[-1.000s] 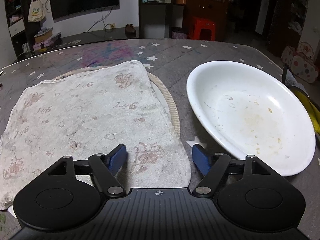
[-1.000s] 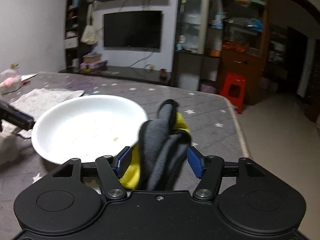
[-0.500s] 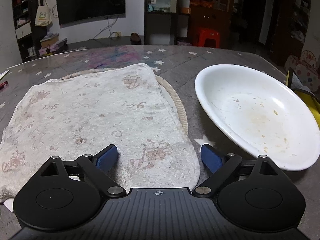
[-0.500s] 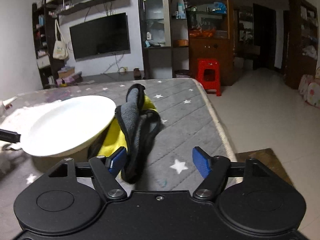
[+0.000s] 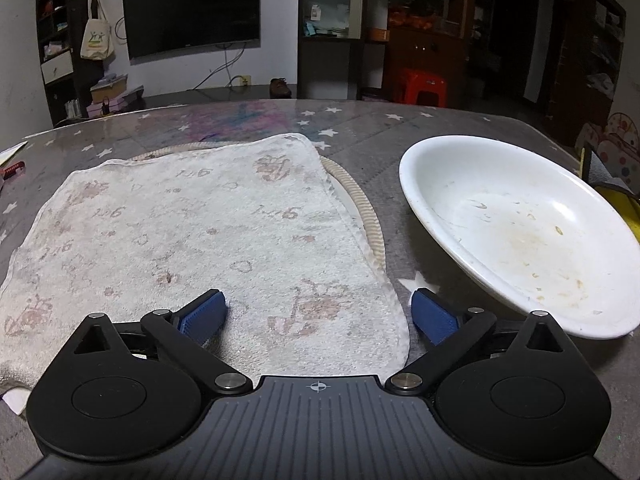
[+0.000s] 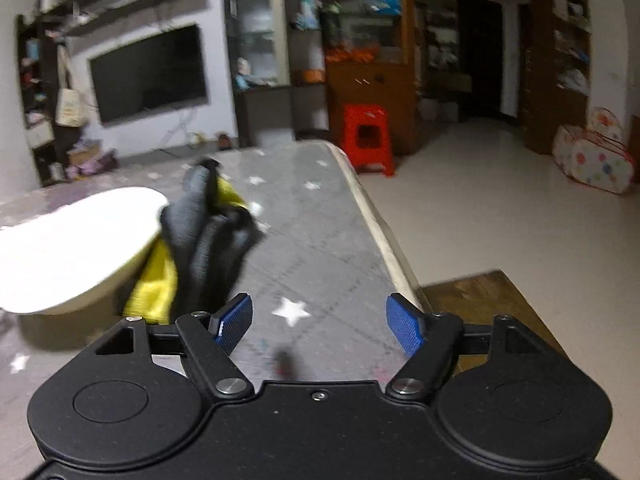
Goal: Clean bowl
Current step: 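Lower the cloth onto the table beside the bowl and open the right gripper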
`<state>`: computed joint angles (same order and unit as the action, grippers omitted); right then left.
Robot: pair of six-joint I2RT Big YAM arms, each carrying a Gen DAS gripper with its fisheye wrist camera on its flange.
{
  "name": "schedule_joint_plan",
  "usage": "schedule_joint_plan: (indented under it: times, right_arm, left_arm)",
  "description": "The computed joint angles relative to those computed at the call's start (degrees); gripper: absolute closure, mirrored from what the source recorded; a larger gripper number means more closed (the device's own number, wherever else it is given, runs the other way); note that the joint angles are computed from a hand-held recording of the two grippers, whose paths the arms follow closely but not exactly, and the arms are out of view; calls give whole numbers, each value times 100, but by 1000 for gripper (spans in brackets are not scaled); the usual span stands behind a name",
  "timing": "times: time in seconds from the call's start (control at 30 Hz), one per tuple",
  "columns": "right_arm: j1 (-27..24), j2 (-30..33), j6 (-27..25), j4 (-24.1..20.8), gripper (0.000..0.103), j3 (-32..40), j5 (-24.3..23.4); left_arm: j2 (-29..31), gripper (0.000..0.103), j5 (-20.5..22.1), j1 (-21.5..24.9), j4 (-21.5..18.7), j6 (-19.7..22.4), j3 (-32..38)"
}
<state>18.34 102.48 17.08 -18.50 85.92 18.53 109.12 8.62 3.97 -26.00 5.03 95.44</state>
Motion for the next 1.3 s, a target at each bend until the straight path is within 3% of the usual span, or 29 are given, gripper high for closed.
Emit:
schedule_joint_plan:
  times: [0.3,0.37,0.7,0.77,1.3]
  right_arm:
    - [32,561,-214,-467,26,752,-195]
    - [43,597,-285,-525,20,819,-206]
    - [105,768,-438,-769,11,1156,-314]
    - [110,804,-453,-841,0,1227,-362]
    - [124,849,-417,-1026,0,1387,-446]
  left_arm:
    - [31,0,3,21,-7,-1,28]
    - [15,0,13,19,1,-19,7]
    - [3,0,-3,6,7,-8,-9]
    - [5,0,-4,5,2,-14,-2]
    - [10,0,-4,4,-8,-2,7]
